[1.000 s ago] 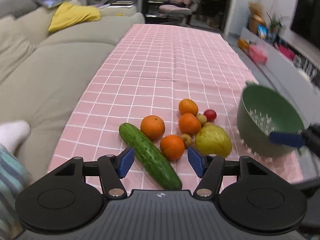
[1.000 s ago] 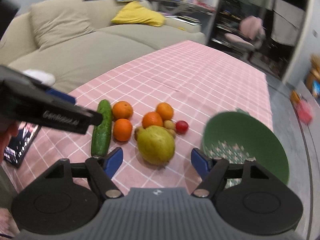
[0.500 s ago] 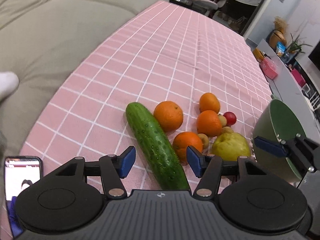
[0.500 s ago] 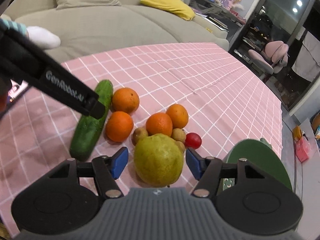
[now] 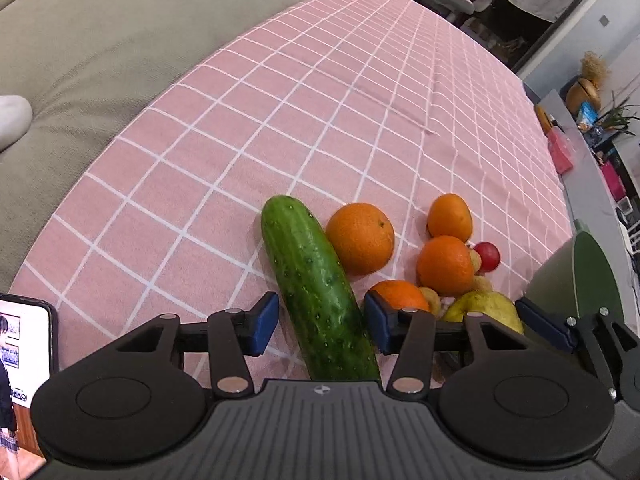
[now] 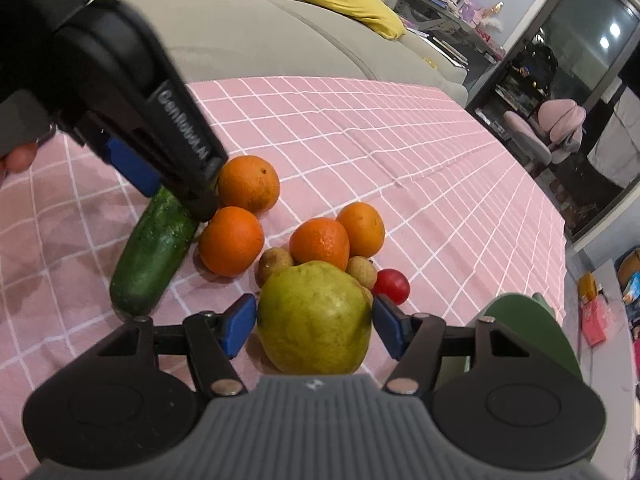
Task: Organize fruits
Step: 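Move the left tool to the cucumber while the right tool closes on the pear, then grasp the cucumber upright with the left tool while the right tool lifts the pear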
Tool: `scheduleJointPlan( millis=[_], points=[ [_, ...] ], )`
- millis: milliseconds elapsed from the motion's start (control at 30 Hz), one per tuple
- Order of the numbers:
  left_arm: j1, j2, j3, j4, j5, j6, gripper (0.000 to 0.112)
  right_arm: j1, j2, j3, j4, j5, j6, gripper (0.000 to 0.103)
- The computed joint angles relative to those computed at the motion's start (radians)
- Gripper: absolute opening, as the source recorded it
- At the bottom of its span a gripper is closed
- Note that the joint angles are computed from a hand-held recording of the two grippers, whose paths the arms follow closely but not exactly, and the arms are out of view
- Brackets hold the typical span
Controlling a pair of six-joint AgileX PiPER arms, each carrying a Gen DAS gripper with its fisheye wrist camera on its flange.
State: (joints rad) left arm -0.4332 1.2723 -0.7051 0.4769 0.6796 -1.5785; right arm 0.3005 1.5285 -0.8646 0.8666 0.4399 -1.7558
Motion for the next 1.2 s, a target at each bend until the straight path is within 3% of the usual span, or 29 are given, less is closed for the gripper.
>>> scheduleJointPlan(
  millis=[167, 200, 267, 500, 900, 1200],
  points=[
    [0.035, 0.016, -0.013, -0.046, 0.000, 0.037, 0.064, 0.030, 0.001, 0.033, 0.049, -0.077, -0.090, 0.062],
    [0.041, 0.014, -0.011, -0.053, -0.005, 0.043, 0.063, 0.032, -0.001, 0.038, 0.058, -0.084, -0.102, 0.062],
    [0.047, -0.002, 0.005, -0.063, -0.041, 0.050, 0.048, 0.042, -0.007, 0.046, 0.051, -0.101, -0.096, 0.062],
    [0.020, -0.021, 0.010, -0.029, -0.028, 0.004, 0.046, 0.040, -0.052, 0.050, -0.063, -0.083, 0.053, 0.061],
    [-0.152, -0.074, -0.029, 0.107, 0.130, -0.144, 0.043, -0.064, -0.196, 0.036, -0.165, 0.126, 0.272, 0.061],
    [-0.318, -0.126, -0.064, 0.178, 0.248, -0.247, 0.042, -0.211, -0.265, -0.008, -0.117, 0.308, 0.292, 0.061]
  ],
)
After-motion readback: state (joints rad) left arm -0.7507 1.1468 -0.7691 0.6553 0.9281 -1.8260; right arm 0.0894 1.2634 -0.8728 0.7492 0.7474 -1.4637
